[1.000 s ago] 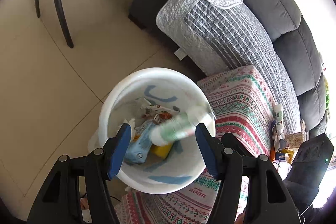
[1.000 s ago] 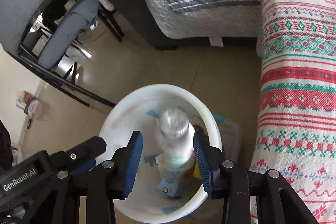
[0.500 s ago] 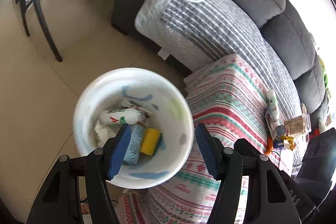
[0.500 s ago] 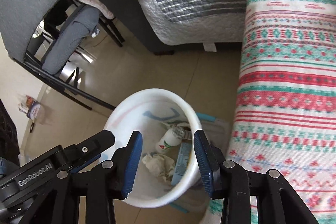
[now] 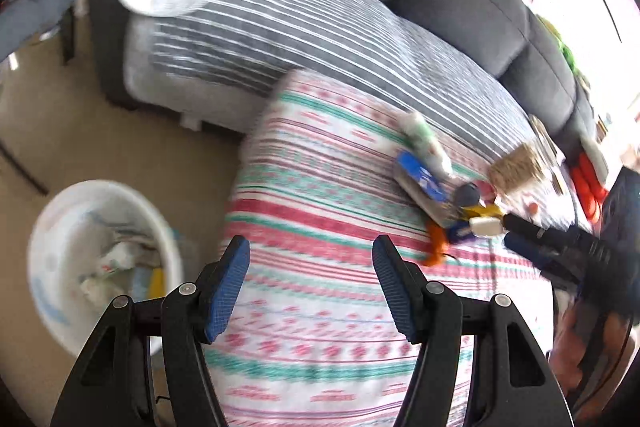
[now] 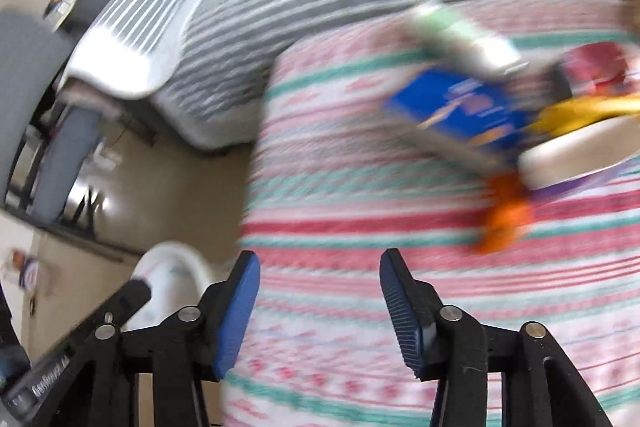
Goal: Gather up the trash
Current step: 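Move both tools back over the table toward the red can and blue box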
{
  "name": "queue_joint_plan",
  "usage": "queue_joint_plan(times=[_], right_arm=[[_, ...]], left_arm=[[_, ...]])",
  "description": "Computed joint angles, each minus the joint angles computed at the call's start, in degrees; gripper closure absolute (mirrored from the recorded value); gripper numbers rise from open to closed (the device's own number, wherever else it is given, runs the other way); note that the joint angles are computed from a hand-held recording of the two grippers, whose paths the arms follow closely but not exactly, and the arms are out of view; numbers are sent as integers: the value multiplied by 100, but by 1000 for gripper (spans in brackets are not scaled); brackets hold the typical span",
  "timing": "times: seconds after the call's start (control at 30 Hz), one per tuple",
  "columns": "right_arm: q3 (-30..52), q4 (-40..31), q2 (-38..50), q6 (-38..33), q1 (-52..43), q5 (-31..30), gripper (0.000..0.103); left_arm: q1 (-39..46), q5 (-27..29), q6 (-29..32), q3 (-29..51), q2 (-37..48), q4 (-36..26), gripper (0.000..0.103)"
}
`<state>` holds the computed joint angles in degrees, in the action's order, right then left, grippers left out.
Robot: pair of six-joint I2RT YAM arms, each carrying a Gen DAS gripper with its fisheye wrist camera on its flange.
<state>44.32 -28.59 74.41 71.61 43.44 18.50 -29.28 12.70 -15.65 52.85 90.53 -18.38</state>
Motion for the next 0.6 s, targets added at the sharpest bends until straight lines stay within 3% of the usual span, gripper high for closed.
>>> queue_joint_plan(times=[0.13,0.23,0.33,0.6], right_arm=[[-978,-570,-1877,295,-879,-94,43],[-1665,-551,-3045,489,-2011,-807,43],[-1823,-820,-3316,339,-2737,-994,43],[-2541,-118,-3612,-68,-4496,-2430,43]], left_arm=[[-550,-242,-187,492,673,66,36],[-796,-6,-406,1186,1433,-32,36],[-919,241,-648,1783,2023,-138,36],[-1094,812,-1642,3073,3414,-70,36]])
